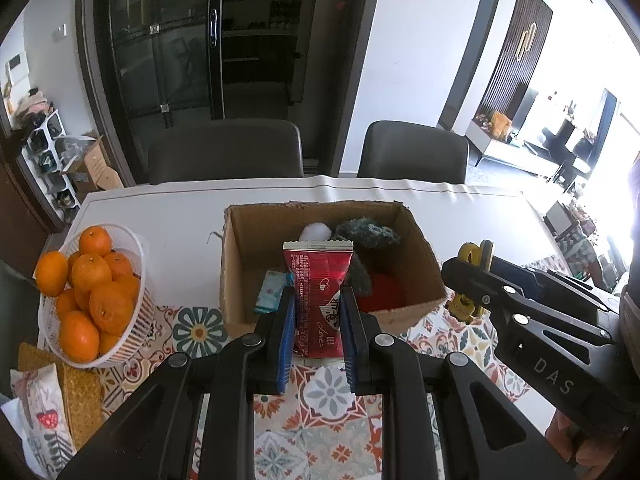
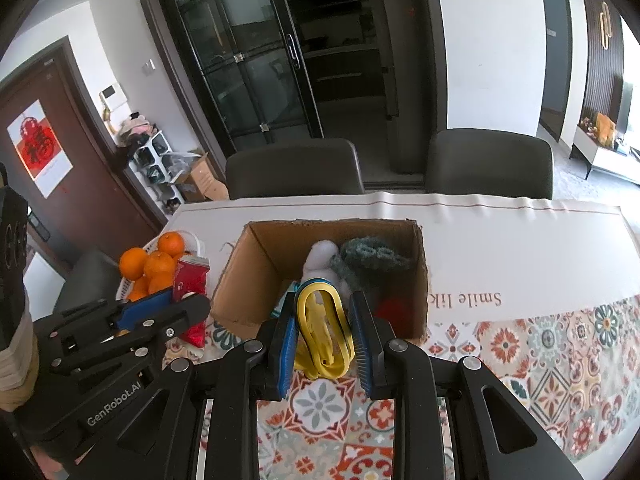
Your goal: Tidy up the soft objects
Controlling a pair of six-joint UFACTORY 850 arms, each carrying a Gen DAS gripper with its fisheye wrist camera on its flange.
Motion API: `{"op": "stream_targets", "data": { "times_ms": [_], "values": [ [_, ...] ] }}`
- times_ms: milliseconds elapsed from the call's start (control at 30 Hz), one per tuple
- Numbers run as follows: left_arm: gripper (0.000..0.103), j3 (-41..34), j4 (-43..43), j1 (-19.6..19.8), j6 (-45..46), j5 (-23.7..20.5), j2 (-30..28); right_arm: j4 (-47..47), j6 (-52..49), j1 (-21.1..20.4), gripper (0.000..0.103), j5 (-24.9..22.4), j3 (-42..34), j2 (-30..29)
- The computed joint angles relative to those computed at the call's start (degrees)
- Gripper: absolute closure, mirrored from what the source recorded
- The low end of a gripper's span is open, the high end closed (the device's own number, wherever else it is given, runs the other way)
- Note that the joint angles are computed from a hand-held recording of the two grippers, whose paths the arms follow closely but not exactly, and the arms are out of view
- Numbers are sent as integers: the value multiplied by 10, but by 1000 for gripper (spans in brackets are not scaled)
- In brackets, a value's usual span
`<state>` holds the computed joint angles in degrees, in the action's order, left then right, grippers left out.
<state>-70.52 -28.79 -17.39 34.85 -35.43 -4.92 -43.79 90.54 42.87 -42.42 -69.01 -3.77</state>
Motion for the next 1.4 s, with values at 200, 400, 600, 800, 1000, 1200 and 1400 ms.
{"op": "stream_targets", "data": {
  "times_ms": [200,400,600,800,1000,1200,1400],
  "values": [
    [81,-35,16,-6,-14,4,-39,19,-33,-27,76,20,-8,-16],
    [81,-60,30,-9,-22,3,-72,55,-77,-54,76,42,-20,-36],
    [81,-86,67,-15,-63,-9,-110,106,-132,-81,76,64,-27,-59],
    [78,-94,97,-20,-93,-10,-130,154,-163,-100,73,80,-25,-75],
    [72,-65,140,-22,-124,12,-108,156,-161,-97,72,54,-27,-81],
    [60,-10,138,-11,-124,39,-45,99,-97,-63,70,6,-20,-62],
    [38,67,116,1,-96,91,53,25,-8,-4,59,-44,-4,-25]
  ]
}}
